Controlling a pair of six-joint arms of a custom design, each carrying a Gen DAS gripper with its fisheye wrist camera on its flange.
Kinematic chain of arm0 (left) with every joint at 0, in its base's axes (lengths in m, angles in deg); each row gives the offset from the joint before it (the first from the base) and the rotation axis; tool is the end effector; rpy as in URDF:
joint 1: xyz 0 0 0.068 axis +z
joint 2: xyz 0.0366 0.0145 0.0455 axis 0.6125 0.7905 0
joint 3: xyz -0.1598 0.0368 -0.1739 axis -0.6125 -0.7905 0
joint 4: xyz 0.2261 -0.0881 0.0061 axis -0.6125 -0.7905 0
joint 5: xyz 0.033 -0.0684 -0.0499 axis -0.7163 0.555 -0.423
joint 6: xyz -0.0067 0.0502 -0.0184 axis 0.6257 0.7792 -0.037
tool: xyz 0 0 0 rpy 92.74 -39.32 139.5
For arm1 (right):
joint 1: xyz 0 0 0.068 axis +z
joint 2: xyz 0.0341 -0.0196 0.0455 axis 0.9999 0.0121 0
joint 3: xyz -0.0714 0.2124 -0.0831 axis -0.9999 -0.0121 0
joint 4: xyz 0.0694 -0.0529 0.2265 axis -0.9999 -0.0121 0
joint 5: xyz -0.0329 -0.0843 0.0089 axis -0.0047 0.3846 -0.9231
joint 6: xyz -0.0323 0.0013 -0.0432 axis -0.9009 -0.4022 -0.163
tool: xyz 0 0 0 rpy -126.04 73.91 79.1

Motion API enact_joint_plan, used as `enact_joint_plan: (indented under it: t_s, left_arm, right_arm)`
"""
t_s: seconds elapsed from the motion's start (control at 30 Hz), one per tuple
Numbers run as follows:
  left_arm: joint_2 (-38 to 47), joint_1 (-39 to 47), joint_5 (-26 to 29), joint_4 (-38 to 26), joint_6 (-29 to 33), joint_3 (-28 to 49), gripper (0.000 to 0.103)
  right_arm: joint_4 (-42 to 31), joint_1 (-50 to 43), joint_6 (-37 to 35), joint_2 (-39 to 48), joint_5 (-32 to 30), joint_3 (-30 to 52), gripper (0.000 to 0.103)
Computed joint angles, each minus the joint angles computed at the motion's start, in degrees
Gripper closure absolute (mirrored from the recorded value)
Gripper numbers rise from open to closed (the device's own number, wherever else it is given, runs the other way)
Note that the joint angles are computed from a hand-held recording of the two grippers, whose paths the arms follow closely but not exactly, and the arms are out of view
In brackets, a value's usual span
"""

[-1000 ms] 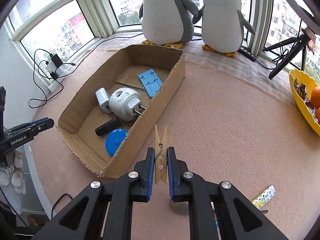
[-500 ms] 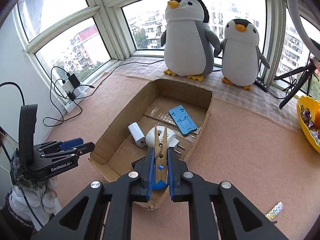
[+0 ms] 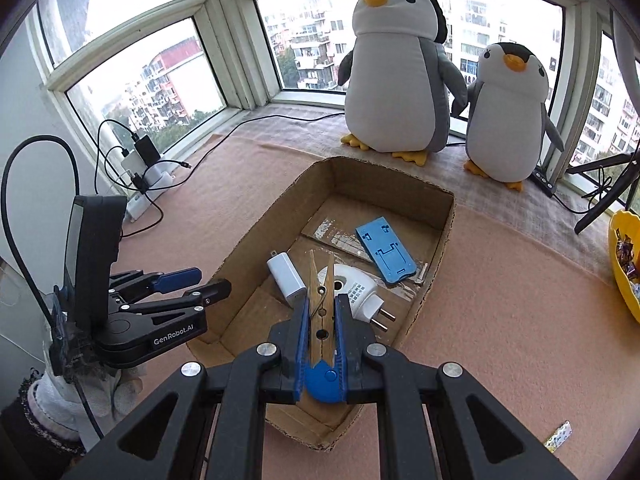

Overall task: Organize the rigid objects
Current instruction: 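Carry the clothespin with the right gripper into the box, release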

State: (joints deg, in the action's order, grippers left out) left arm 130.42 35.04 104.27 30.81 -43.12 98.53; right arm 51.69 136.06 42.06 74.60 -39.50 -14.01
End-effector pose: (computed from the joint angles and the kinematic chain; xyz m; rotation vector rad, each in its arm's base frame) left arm 0.2281 -0.0210 0.1231 0.6359 2.5941 -0.2934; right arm 0.1242 0.1094 0.1573 0.2125 2.4584 0.1293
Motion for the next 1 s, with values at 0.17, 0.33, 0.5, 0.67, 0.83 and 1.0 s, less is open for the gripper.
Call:
enact_joint_plan:
  t_s: [0.17,0.33,0.5,0.67,0.83,1.0]
  left_arm:
    - [2.2,-0.3,0.2,0.8,0.1,0.7,0.063]
    - [3.4,-0.9,0.1,1.4,0.0,1.0,0.063]
    - [4.1,-1.1,0.5,1.9,0.2,1.1,0.069]
    - [3.3,-1.8,1.0,2.5,0.4,0.1,0.083]
    - [3.0,-2.7,1.0,2.9,0.2,-0.3,0.093]
    - [2.8,-2.9,1.1,3.0,0.4,-0.5,0.095]
  right_arm:
    - [3.4,-1.7,-1.5,4.2,-2.0,0.5,0.092]
    - [5.4,-2.9,-2.1,6.3,-3.5,0.4,0.092]
    - [6.1,-3.5,-2.8,8.1,-4.1,1.0,0.092]
    - [6.9,-3.6,-3.2,9.1,-4.3,1.2,0.092]
    - [6.8,-3.1,-3.0,8.8,-3.8,1.2,0.079]
    - [5.9,-2.2,-2.5,8.0,-2.5,1.3,0.062]
